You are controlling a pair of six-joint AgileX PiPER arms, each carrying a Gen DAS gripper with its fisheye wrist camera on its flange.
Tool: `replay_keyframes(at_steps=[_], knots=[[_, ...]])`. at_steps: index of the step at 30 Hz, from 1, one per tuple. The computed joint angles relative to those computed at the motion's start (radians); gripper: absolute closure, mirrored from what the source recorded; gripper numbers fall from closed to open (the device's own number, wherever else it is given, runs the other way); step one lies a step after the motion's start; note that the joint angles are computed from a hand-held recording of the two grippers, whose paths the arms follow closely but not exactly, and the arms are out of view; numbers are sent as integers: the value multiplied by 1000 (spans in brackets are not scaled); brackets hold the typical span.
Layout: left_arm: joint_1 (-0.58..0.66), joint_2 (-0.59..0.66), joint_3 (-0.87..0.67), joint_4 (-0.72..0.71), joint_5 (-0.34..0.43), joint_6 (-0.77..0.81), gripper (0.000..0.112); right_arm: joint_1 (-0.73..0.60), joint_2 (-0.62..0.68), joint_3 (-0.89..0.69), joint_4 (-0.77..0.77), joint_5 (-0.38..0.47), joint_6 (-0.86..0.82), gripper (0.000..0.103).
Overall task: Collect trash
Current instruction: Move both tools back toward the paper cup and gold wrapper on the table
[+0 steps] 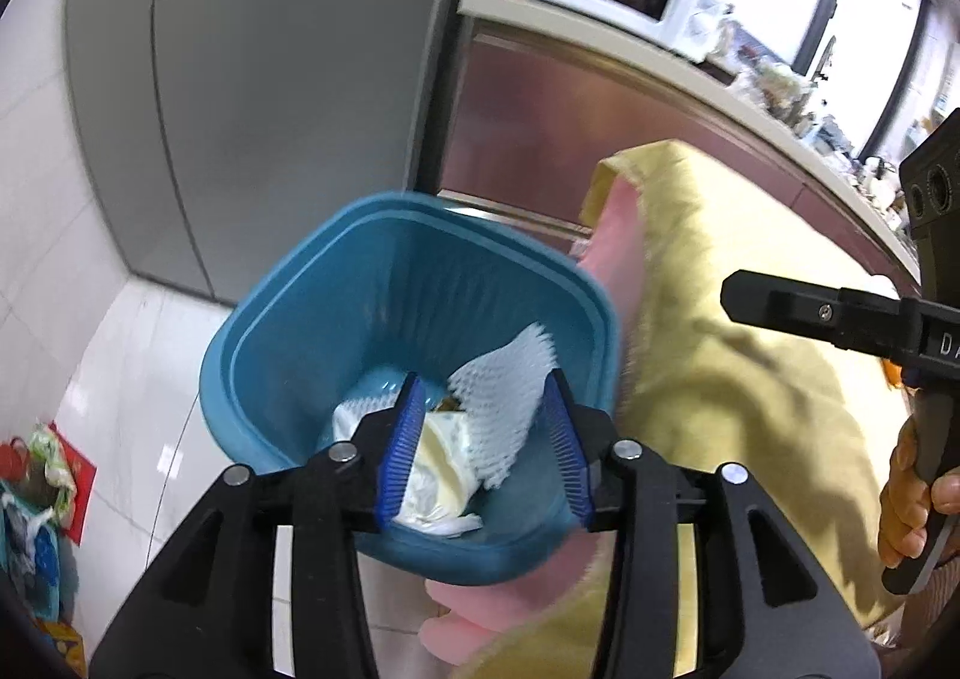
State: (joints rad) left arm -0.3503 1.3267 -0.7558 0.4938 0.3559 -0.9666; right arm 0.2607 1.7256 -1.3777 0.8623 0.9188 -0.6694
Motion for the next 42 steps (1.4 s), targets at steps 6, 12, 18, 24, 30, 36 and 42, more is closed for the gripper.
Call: replay_keyframes(at_steps=[6,12,18,24,30,36,42], knots=[[-142,-28,-56,101,49,-96,68,-101,-122,92,47,23,-86,69],[-280,20,-145,135,73,-126,67,-260,-234,190,77,54,-160,68],[-400,126,-264,142,74,-130,67,-463,-329,292,86,85,-227,67],[-491,254,-408,107,91,-77,67,-694,-360,349,99,120,-296,67],[-533,422,-634,-25,123,96,67,-925,-340,352,114,161,-376,66],[-566,610,-930,-192,198,304,68,-1082,-276,323,136,177,-427,64],[-571,847,-1346,-353,368,492,68,-1162,-196,270,136,166,-425,57]])
